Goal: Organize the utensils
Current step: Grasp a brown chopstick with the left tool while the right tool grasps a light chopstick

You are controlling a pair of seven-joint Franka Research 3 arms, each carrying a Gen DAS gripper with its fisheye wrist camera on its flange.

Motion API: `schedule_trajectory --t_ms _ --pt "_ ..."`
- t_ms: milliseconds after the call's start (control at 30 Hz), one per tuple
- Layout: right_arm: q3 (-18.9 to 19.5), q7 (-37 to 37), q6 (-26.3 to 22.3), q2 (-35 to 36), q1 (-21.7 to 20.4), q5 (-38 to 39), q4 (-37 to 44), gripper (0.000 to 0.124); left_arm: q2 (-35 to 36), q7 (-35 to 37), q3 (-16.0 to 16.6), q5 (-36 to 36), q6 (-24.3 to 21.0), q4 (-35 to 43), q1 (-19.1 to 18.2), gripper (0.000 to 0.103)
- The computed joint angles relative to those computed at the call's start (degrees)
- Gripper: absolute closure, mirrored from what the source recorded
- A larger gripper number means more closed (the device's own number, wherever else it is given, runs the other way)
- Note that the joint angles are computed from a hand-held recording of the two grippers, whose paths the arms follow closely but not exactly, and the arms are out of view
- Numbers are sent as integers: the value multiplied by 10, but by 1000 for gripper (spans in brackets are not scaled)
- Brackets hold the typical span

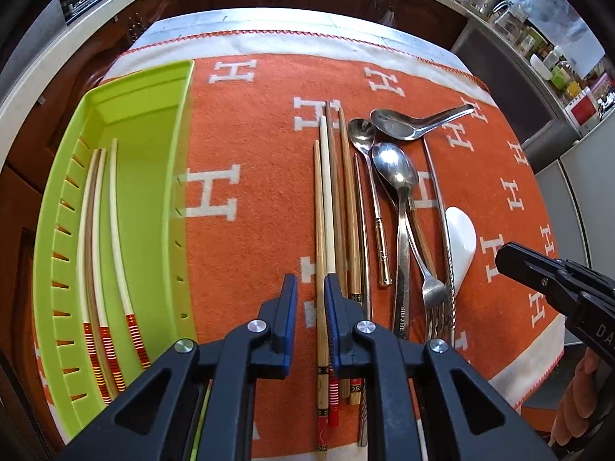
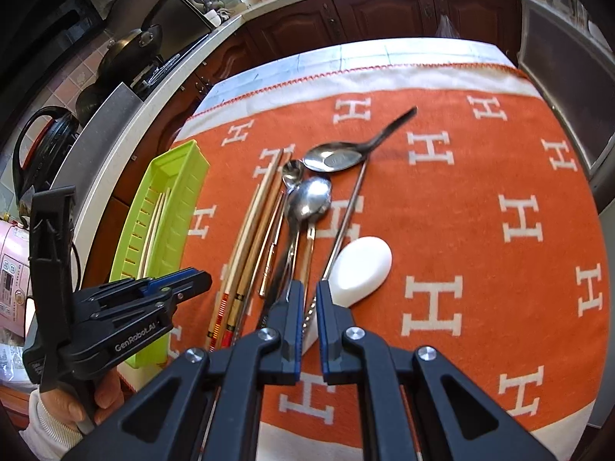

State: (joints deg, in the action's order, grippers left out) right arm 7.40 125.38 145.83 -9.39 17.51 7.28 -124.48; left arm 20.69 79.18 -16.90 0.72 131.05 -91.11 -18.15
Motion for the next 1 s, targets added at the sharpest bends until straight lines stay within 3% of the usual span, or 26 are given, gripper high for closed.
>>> schedule_trajectory --t_ms 467,567,733,800,900,933,967,1000 --pt "-6 -43 16 3 4 37 -9 117 25 -6 5 22 -17 22 -9 91" --pt "-6 -49 16 4 5 42 -9 117 21 -4 6 32 -4 13 -11 91" --pt "-6 -56 15 10 7 49 -6 117 13 -9 4 47 22 -6 -17 75" --pt "-5 -57 13 13 9 50 -3 117 8 -19 9 71 33 -15 -27 74" --pt "-5 -60 11 15 10 53 -1 117 4 -34 13 98 45 -24 -36 77" --pt "-5 -59 10 15 11 52 0 117 2 -37 13 98 48 -28 -34 92" --pt "-4 -58 9 15 11 50 0 117 1 -38 11 92 50 -29 -31 99" --pt "-4 -57 9 15 11 49 1 117 2 -34 6 74 50 -28 -23 99"
